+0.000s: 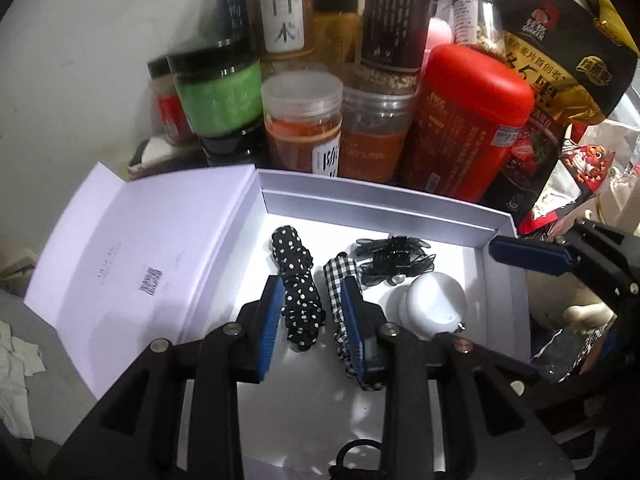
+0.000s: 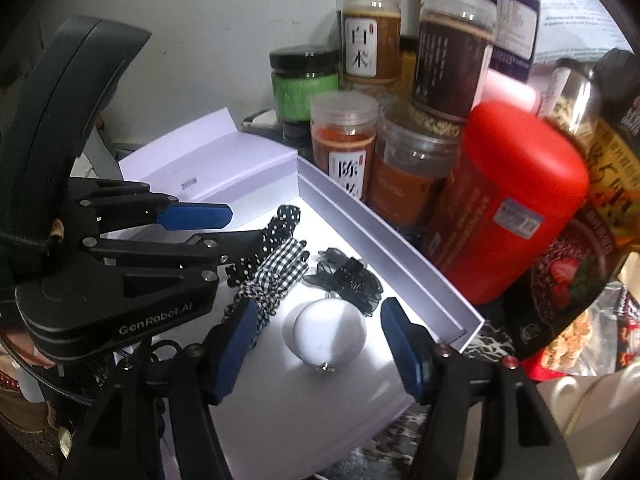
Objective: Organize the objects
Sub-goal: 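Lower both items into the box and open both grippers to release them, then withdraw both open grippers from the box back over the table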
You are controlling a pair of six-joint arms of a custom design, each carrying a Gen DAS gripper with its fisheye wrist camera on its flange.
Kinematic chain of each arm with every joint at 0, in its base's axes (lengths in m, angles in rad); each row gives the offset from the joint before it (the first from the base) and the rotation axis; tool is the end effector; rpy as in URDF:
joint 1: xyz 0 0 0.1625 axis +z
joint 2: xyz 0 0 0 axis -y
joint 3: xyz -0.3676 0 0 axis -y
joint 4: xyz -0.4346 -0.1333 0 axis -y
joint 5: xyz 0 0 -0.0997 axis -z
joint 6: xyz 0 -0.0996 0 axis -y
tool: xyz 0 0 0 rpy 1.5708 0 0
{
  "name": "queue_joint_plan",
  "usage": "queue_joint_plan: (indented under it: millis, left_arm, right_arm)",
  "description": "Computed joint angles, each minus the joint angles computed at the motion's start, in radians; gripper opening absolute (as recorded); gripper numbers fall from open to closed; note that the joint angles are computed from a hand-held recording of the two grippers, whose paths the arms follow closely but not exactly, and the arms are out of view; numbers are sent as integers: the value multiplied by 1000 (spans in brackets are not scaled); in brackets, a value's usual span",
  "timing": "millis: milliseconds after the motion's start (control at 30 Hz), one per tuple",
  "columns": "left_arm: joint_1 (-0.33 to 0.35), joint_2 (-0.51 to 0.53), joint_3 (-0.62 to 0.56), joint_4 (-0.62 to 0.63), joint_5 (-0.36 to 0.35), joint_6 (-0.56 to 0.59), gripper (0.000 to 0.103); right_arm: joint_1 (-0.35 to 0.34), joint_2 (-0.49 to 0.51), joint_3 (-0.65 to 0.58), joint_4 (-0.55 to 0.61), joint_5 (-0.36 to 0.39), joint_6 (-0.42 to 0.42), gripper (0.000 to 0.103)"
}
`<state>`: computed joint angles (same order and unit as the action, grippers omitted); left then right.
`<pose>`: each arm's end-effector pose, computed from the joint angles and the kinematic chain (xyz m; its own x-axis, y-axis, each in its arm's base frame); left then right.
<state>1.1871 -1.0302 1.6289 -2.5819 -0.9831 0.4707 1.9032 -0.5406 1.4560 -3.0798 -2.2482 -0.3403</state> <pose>-0.0770 -0.6944 0.1968 -0.6064 0.4793 -0.6345 0.6934 0.7093 -0.1269 0.2974 -0.6443 -0.0014 -0.7119 -0.1888 0.6765 -0.5390 0.7644 -0.3539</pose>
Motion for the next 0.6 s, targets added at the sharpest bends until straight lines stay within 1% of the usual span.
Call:
queue_joint_plan:
  millis: [67,133,167,200,267,367,500,600]
  left_arm:
    - [-2,-2,-1,-30,-10,22,29]
    - [-14,-27,15,-42,-17,17,37]
    - [-21,-41,21,-38,-17,8,45]
    - [-23,-53,33,-55,-24,8,49]
    - [-23,-70,45,-72,-33,15,51]
    - [-36,-102,72,-83,-24,11,52]
    - [-50,-137,106,-102,-3,5,55]
    - [-55,-170,136,-107,-6,-5,56]
  right_arm:
    - [14,5,-6,-16,-10,-7,69]
    - [24,-7,9,-32,-19,-18,72]
    - [31,-11,10,-31,-27,-16,73]
    - [36,-6,5,-37,-33,-17,73]
    - [45,-12,12,-45,-36,-14,73]
    - [53,-20,26,-56,-34,-14,73]
    - [75,-27,44,-93,-58,-26,74]
    - [87,-39,65,-117,-56,-27,75]
